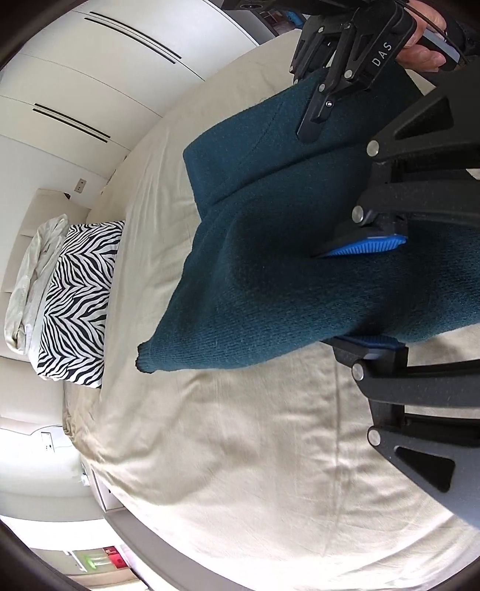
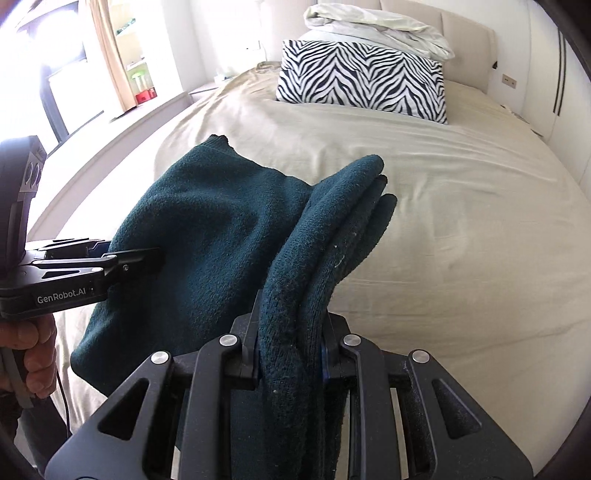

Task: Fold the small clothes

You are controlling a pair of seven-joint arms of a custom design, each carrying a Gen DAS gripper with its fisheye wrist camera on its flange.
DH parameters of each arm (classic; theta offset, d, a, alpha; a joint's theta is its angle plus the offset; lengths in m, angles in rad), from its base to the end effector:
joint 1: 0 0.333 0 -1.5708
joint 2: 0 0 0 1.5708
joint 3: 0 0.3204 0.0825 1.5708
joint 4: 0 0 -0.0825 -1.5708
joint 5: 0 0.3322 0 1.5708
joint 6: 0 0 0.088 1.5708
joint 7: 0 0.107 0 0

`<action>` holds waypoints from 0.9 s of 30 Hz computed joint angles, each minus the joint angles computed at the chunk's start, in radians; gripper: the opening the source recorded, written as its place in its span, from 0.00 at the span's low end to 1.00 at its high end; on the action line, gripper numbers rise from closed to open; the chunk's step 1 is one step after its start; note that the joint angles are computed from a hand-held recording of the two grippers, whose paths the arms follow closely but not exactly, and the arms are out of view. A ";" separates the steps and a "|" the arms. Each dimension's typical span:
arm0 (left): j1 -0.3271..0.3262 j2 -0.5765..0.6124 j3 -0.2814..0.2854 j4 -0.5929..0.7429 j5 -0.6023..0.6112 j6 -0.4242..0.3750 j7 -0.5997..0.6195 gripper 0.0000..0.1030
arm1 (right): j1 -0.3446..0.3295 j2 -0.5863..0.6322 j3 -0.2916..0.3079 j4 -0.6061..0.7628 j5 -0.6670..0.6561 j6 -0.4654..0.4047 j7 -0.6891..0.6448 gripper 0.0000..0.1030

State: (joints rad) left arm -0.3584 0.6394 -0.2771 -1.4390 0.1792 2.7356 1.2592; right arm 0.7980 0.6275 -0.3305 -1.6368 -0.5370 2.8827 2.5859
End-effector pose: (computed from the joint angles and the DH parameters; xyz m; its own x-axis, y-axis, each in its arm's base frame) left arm 0.6071 -0.3887 0.4331 -0.4010 -0.8943 0.1986 -0.7719 0.2131 -0.5989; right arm 0.5789 0.3788 0.3644 0.0705 -0.9968 -0.0375 -0.7324 -0.0262 -0.6803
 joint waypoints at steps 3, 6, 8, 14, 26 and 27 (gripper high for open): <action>0.032 -0.091 0.001 -0.171 0.002 0.090 -0.014 0.37 | 0.022 0.038 0.024 0.050 0.021 -0.008 0.007 0.19; 0.067 -0.126 -0.016 -0.265 -0.011 0.142 -0.015 0.37 | 0.036 0.077 0.037 0.083 0.053 0.006 0.018 0.19; 0.084 -0.112 -0.034 -0.275 -0.027 0.154 -0.009 0.37 | 0.052 0.090 0.029 0.072 0.075 0.034 0.034 0.19; 0.060 -0.045 -0.007 -0.280 -0.012 0.143 -0.034 0.46 | 0.019 0.134 0.065 0.012 0.201 0.101 0.015 0.20; 0.096 -0.059 -0.031 -0.354 -0.018 0.238 -0.098 0.59 | -0.117 0.140 0.201 -0.230 0.464 0.518 -0.058 0.39; 0.089 -0.062 -0.023 -0.361 -0.014 0.246 -0.110 0.60 | -0.107 0.134 0.194 -0.238 0.481 0.518 -0.069 0.39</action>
